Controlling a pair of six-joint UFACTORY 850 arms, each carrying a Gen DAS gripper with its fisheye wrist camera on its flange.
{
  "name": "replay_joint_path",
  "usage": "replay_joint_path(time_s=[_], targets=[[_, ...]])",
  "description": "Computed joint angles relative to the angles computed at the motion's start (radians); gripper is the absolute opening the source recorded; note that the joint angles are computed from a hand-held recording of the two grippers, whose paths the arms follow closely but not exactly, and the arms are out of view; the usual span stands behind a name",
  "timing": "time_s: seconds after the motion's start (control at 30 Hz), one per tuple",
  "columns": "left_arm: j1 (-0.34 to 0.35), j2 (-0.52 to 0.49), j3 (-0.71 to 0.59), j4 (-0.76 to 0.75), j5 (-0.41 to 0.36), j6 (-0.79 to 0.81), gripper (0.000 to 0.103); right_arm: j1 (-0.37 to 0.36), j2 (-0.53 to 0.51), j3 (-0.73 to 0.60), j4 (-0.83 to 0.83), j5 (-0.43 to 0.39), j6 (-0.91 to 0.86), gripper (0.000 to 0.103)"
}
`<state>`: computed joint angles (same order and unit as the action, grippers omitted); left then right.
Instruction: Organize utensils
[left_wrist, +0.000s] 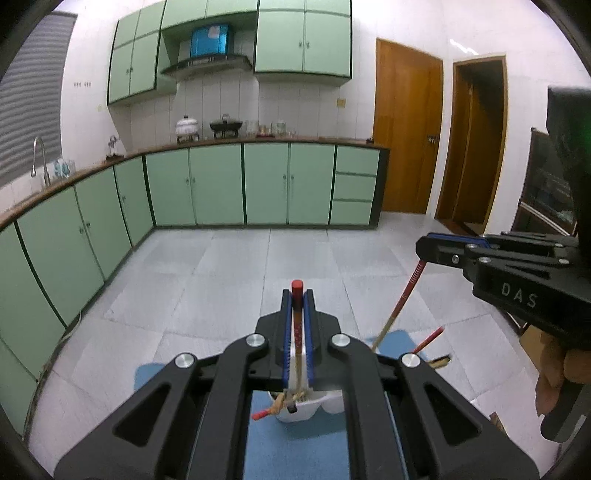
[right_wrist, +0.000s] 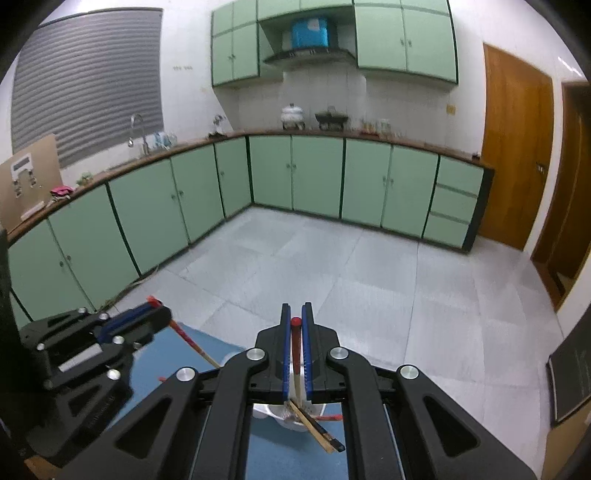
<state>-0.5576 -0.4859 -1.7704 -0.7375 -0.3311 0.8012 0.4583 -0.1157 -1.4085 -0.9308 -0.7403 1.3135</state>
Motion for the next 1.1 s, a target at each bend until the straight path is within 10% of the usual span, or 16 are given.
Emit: replay_joint_path(time_s=[0.23, 0.4, 0.7, 0.93, 1.1], targets=[[0.024, 0.028, 0.036, -0.015, -0.009, 0.005, 0.032, 0.013, 0.049, 0.041, -0.025, -0.004, 0.035, 0.012], [0.052, 0.148, 0.124, -0.101, 0.001, 0.086, 0.051, 0.093, 0.134, 0.061, -0.112, -0.095, 0.121, 0.034], [0.116, 0.501, 0.453, -0.156, 0.047, 0.178, 0.089, 0.527, 0.283, 0.185, -0.348, -0.501, 0.427, 0.092], [0.210, 0.813, 0.770, -0.175, 0.013, 0.203, 0.097, 0.880, 0.214, 0.248, -0.296, -0.863, 0.637, 0.097], [0.269, 1.054, 0.981, 0.047, 0.007, -0.028, 0.098, 1.013, 0.111, 0.227, -0.149, -0.960, 0.825, 0.097]])
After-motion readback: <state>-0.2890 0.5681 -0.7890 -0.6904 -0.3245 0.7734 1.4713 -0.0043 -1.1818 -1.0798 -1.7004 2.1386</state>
